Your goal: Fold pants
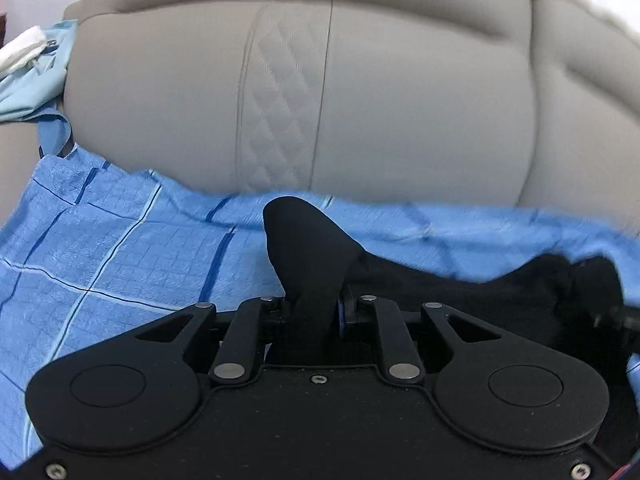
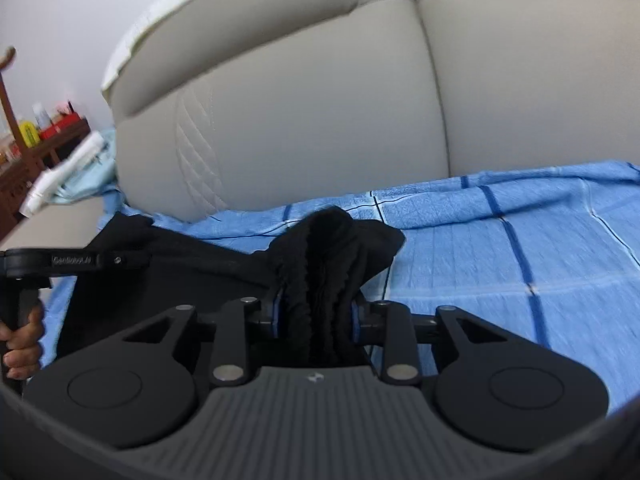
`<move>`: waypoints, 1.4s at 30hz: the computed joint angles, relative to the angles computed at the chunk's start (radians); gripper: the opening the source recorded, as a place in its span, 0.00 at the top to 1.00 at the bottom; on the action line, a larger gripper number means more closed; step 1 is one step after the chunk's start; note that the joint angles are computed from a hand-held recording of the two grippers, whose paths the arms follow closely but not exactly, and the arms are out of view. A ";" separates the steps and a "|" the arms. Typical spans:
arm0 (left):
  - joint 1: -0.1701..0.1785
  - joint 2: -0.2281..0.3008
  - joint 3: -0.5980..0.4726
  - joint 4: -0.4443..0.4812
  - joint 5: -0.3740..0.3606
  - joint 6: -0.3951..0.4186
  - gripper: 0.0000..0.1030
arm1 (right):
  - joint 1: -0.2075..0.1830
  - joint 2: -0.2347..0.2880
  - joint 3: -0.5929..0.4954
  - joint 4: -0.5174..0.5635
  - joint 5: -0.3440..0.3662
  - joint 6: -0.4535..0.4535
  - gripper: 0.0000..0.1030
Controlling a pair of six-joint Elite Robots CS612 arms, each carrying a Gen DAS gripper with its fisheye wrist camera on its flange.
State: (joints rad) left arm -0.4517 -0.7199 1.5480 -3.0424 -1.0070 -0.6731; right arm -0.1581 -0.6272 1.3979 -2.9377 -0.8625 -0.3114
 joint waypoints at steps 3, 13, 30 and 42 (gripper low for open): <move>-0.001 0.026 -0.008 0.012 0.019 0.004 0.78 | 0.019 0.029 -0.008 -0.065 -0.075 0.002 0.46; -0.022 -0.001 0.023 0.078 0.095 -0.053 0.37 | -0.015 -0.007 0.034 -0.123 -0.051 0.158 0.11; -0.134 -0.104 0.252 -0.052 0.114 -0.149 0.32 | 0.017 -0.129 0.314 -0.392 -0.213 -0.015 0.01; -0.151 -0.095 0.306 -0.145 0.146 -0.201 0.16 | 0.014 -0.126 0.365 -0.447 -0.269 0.023 0.00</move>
